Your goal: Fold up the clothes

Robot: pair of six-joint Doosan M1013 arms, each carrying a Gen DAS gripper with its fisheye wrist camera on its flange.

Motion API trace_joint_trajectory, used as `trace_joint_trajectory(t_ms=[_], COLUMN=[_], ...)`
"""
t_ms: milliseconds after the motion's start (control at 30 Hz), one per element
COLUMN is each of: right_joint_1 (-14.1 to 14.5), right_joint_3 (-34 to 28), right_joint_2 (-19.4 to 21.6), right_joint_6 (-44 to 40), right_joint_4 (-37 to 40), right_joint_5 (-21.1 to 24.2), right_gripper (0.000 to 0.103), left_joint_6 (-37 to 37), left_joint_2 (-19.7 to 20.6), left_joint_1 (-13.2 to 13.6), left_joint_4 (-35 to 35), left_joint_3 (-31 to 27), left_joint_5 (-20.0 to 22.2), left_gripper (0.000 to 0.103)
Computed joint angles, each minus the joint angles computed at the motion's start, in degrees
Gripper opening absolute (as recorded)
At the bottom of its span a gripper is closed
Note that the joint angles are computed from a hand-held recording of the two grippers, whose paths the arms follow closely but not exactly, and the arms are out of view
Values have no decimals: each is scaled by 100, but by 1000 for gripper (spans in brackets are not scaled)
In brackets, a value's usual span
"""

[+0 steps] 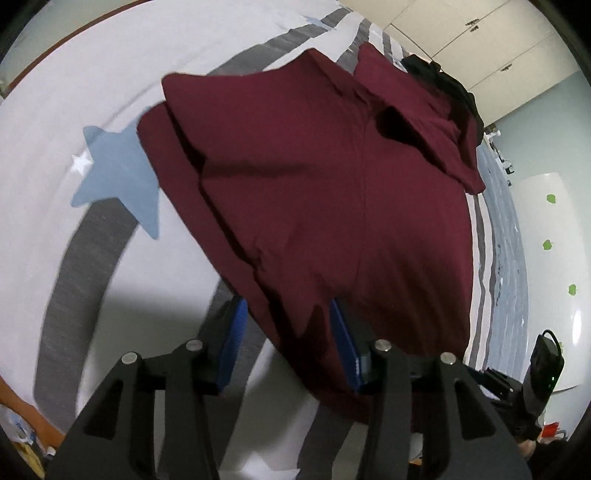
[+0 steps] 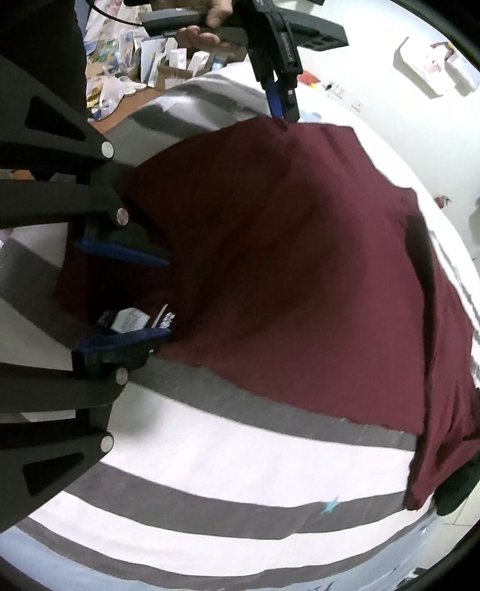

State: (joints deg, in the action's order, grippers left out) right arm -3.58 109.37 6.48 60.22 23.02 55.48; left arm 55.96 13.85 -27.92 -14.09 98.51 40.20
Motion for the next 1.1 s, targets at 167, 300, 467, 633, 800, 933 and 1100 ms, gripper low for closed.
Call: trace_joint_trajectory(t_ms=[167, 300, 467, 633, 800, 933, 1100], right_joint_1=[-41, -132, -229, -242, -318, -377, -431], right_joint_3=[25, 69, 67, 43, 43, 39, 23], right_joint_2=[-54, -144, -127, 12, 85, 89, 112], right_joint_6=[152, 277, 532, 443, 353, 199, 71], right_joint_4=[-3, -65, -170, -20, 281, 344, 289], right_joint_5=[-38, -46, -99, -78, -39, 29, 57], right_gripper=[32, 32, 34, 35, 37, 37, 34], left_joint_6=[-21, -77, -235, 158, 474, 498, 762], left_joint_2=[-25, -50, -159, 109, 185, 126, 76], left_joint_1=[-87, -122, -201, -200, -154, -176, -187], left_joint_4=[50, 76, 435, 48, -553, -683, -1096], left_joint_3=[32, 56, 51, -135, -84, 39, 109], left_joint_5=[-140, -211, -238, -241, -152, -134, -393], left_gripper=[44, 44, 44, 44, 44, 44, 44])
